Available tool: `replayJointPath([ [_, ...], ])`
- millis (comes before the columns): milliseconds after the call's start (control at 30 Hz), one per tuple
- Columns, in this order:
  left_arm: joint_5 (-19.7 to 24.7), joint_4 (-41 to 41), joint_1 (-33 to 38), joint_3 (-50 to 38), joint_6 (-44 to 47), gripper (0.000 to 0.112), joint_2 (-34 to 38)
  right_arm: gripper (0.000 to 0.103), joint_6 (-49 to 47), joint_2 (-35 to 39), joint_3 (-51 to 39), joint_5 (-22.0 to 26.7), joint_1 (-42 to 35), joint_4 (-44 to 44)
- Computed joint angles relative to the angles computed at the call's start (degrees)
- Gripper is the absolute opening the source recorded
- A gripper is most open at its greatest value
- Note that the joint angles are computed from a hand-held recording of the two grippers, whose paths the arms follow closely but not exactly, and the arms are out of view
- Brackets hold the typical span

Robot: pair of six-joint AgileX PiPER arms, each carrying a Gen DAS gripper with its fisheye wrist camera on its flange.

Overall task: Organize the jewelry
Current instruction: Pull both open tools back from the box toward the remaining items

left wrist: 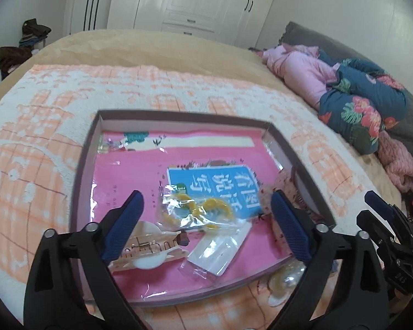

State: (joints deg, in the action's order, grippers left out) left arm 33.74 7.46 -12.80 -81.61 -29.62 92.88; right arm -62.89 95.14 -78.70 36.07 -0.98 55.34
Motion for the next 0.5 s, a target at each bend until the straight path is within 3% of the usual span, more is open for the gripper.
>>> replayJointPath([
  [500, 0.5, 16.3, -6.2, 5.8, -17.8, 0.092, -11.7, 0.081, -4.8, -5.0, 3.0, 2.9, -4.7, 6.2],
])
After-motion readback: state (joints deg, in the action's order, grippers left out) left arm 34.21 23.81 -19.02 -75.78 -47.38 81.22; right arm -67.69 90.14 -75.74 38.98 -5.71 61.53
